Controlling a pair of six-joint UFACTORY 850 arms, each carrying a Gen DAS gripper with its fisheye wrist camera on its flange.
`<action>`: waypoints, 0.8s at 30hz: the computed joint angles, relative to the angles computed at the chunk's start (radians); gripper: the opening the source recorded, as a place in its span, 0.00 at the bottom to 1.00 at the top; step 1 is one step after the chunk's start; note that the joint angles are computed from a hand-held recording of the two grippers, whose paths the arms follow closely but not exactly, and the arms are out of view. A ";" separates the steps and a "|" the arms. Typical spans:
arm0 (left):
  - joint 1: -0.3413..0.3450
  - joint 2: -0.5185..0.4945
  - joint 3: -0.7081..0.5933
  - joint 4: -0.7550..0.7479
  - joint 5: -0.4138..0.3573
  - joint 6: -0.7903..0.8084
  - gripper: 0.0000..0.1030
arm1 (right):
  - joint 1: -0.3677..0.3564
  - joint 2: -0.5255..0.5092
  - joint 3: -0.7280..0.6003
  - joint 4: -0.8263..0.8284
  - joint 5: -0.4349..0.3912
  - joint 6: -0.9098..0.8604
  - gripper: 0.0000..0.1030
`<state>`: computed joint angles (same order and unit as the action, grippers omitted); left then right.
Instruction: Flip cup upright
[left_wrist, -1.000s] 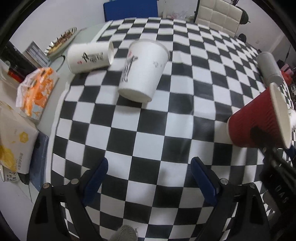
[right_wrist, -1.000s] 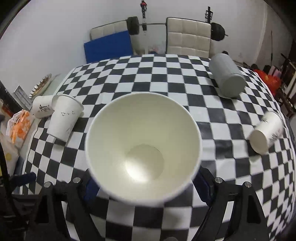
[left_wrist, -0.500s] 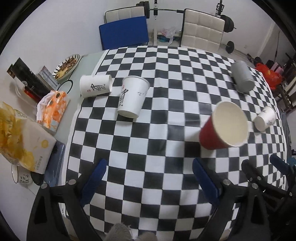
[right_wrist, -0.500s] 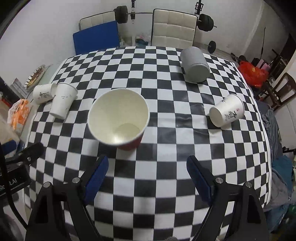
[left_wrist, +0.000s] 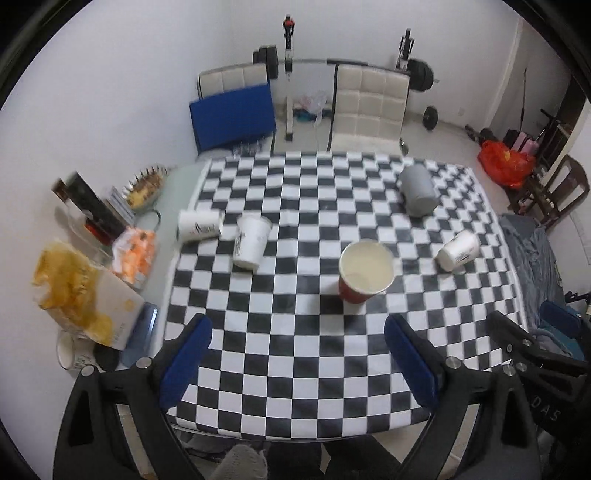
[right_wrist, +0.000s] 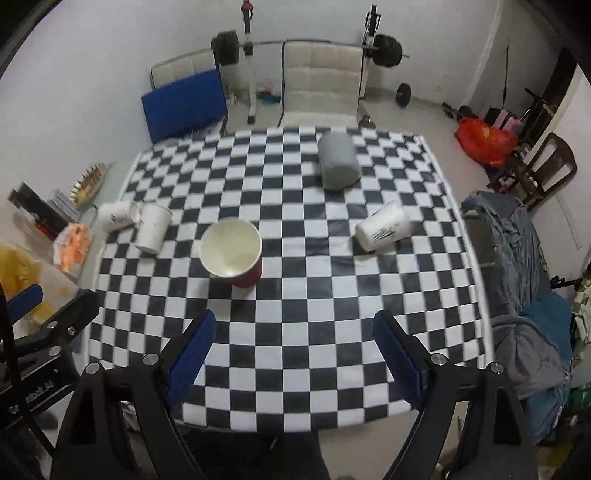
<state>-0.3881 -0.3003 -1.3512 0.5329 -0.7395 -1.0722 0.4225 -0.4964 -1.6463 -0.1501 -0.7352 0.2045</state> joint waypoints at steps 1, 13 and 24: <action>-0.007 0.017 0.000 0.011 -0.006 -0.014 0.93 | 0.002 0.021 0.001 -0.008 -0.011 0.004 0.86; -0.063 0.118 -0.011 0.096 -0.074 -0.113 0.93 | -0.003 0.160 -0.002 -0.005 -0.039 -0.006 0.86; -0.097 0.152 -0.006 0.133 -0.118 -0.170 0.93 | 0.002 0.216 0.005 -0.009 -0.040 -0.023 0.87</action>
